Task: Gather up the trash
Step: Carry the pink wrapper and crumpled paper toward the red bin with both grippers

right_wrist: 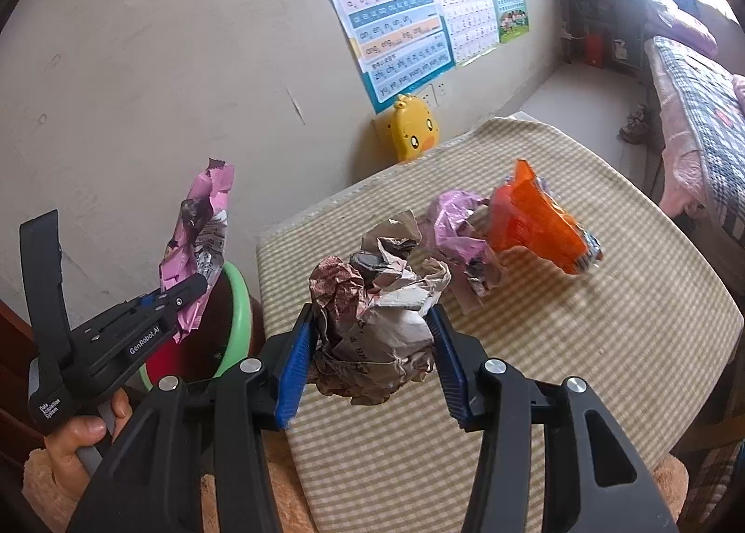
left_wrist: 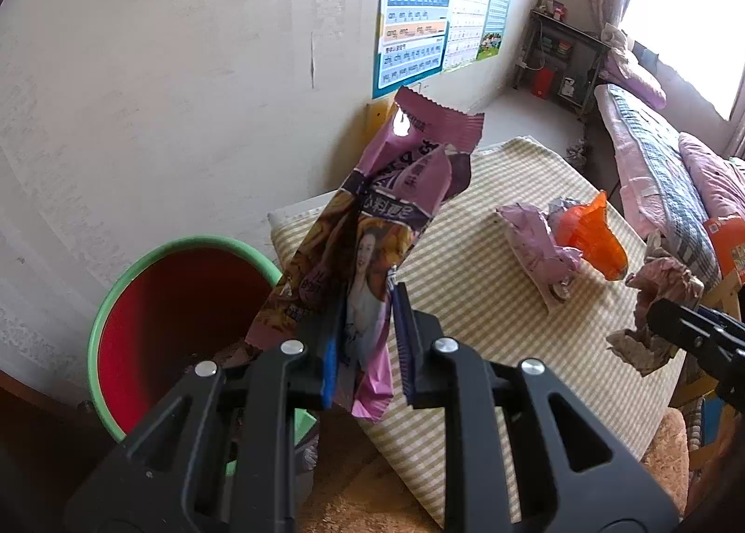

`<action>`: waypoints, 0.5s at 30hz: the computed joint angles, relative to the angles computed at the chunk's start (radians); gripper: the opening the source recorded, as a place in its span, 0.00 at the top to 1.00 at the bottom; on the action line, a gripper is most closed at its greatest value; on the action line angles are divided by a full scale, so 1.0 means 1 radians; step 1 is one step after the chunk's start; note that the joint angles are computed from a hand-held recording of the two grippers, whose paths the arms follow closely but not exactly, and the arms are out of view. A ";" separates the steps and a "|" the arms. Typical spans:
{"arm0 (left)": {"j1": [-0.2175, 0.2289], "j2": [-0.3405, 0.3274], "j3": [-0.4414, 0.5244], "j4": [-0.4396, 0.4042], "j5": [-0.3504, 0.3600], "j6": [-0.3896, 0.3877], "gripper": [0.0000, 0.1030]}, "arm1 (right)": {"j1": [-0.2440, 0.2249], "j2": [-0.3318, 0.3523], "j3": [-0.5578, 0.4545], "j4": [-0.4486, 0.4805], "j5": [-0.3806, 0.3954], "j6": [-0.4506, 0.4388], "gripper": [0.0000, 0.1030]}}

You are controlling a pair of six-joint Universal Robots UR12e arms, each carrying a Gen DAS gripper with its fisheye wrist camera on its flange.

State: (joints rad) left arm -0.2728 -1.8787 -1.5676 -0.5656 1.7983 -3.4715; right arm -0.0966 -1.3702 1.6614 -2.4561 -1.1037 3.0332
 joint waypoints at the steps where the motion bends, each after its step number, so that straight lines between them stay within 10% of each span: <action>1: 0.001 0.000 0.000 -0.001 0.002 -0.003 0.81 | 0.002 0.001 -0.001 0.000 0.000 0.000 0.55; 15: 0.017 0.008 -0.017 0.003 -0.002 -0.017 0.81 | 0.021 0.014 -0.018 0.019 -0.006 -0.014 0.55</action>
